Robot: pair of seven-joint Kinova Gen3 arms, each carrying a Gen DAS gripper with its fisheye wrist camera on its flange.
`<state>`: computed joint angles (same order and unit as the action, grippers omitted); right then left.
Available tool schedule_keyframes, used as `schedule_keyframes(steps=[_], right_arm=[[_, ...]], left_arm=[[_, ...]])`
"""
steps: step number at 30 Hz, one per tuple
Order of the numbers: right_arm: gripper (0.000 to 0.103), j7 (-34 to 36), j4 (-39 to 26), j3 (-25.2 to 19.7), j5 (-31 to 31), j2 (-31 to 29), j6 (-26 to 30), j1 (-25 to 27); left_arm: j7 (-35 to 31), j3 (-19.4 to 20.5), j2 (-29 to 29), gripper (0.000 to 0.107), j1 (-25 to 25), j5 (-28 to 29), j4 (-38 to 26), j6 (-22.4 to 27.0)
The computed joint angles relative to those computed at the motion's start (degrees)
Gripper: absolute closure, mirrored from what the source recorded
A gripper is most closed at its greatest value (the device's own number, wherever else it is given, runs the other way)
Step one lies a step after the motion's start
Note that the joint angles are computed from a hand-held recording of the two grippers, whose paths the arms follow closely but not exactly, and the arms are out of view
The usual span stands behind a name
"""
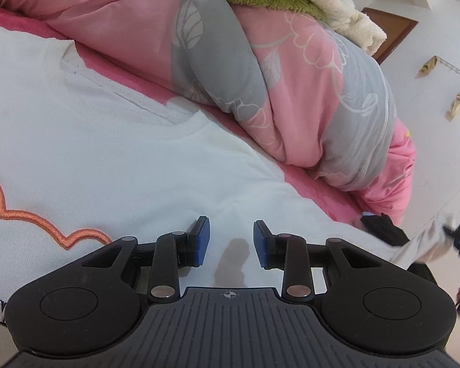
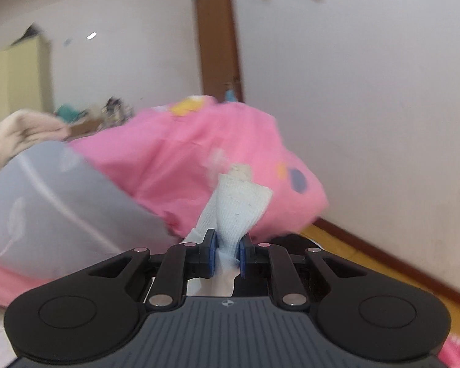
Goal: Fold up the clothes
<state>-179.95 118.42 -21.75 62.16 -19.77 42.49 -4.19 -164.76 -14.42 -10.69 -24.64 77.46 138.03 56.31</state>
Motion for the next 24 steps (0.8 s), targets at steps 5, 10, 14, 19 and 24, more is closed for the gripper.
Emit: schedule_keyframes(steps=[5, 10, 14, 19, 24], right_arm=[[0.087, -6.82, 5.99, 4.48, -3.92, -2.40, -2.67, 2.64], [0.086, -9.99, 6.98, 1.80, -8.03, -6.35, -0.73, 7.89], [0.084, -7.03, 2.94, -1.97, -12.49, -6.62, 1.17, 12.52], [0.058, 4.61, -7.06, -1.35, -18.20, -0.32, 9.03, 2.23], [0.058, 12.55, -20.21, -3.34, -21.28, 12.40, 19.68, -2.96]], left_arm=[[-0.25, 0.03, -0.10, 0.076, 0.07, 0.09, 0.07, -0.22], [-0.27, 0.00, -0.13, 0.076, 0.10, 0.10, 0.12, -0.23], [-0.24, -0.05, -0.04, 0.076, 0.05, 0.09, 0.10, -0.09], [-0.03, -0.09, 0.08, 0.076, 0.00, 0.00, 0.01, 0.09], [0.26, -0.33, 0.57, 0.075, -0.25, -0.16, -0.21, 0.84]])
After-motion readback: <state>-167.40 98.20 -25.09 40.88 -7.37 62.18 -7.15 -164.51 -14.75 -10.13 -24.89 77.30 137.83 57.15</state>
